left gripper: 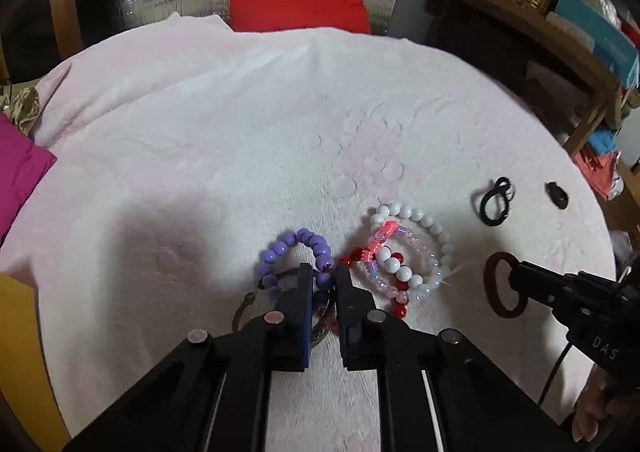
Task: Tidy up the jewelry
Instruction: 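Grasp the purple beaded bracelet with the left tool while the right tool holds the ring, then carry both items to the orange box while the right tool drops the ring inside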
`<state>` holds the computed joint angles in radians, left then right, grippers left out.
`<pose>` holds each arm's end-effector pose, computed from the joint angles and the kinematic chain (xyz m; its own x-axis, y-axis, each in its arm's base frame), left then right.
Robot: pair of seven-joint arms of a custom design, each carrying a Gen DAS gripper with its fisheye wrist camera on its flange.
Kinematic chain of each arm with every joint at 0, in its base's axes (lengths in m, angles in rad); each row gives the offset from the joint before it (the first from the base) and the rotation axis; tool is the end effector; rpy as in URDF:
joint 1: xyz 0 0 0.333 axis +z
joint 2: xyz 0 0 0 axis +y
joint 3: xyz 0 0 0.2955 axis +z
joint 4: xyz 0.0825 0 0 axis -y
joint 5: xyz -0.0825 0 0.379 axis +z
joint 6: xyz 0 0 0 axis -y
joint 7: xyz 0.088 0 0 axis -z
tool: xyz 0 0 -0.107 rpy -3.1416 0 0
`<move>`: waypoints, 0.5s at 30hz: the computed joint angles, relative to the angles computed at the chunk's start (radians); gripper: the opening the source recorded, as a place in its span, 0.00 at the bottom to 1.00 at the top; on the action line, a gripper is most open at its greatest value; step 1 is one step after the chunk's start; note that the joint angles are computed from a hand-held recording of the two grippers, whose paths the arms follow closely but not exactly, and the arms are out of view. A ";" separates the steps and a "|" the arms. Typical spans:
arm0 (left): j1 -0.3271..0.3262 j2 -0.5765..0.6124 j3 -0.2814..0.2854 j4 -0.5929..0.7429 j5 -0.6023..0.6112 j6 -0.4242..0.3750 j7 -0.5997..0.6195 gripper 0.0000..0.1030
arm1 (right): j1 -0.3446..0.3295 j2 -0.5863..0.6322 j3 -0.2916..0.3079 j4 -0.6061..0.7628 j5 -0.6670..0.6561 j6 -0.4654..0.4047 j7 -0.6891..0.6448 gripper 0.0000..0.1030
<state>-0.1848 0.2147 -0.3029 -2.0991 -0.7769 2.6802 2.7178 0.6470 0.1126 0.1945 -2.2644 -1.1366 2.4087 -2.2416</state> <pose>0.5359 -0.2547 0.3378 -0.8397 -0.5321 0.1084 -0.4908 0.6581 -0.5710 0.3580 0.3923 0.3003 -0.5660 -0.7554 -0.3302 -0.5084 0.6351 -0.5815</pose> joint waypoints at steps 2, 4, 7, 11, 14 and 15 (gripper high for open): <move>0.014 -0.021 0.001 -0.013 -0.025 -0.014 0.022 0.11 | 0.009 -0.003 0.005 0.012 -0.013 -0.023 -0.007 0.06; 0.030 -0.047 0.009 -0.027 -0.070 -0.042 0.043 0.11 | 0.014 -0.012 0.008 0.012 -0.032 -0.035 0.005 0.06; 0.051 -0.116 0.031 -0.071 -0.157 -0.077 0.108 0.11 | 0.019 -0.020 0.013 0.017 -0.074 -0.041 0.033 0.06; 0.058 -0.222 0.081 -0.146 -0.266 -0.118 0.186 0.11 | 0.024 -0.005 0.017 0.051 -0.128 -0.028 0.059 0.06; 0.055 -0.313 0.128 -0.217 -0.286 -0.124 0.195 0.11 | 0.028 0.041 0.010 0.119 -0.166 0.010 0.061 0.06; 0.054 -0.336 0.141 -0.237 -0.280 -0.120 0.188 0.11 | 0.031 0.058 0.005 0.140 -0.178 0.020 0.062 0.06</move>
<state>-0.1304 -0.1213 -0.1620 -2.3362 -1.0574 2.5605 2.9055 0.6784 0.1709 0.1992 -2.1247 -1.3143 2.4289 -2.1800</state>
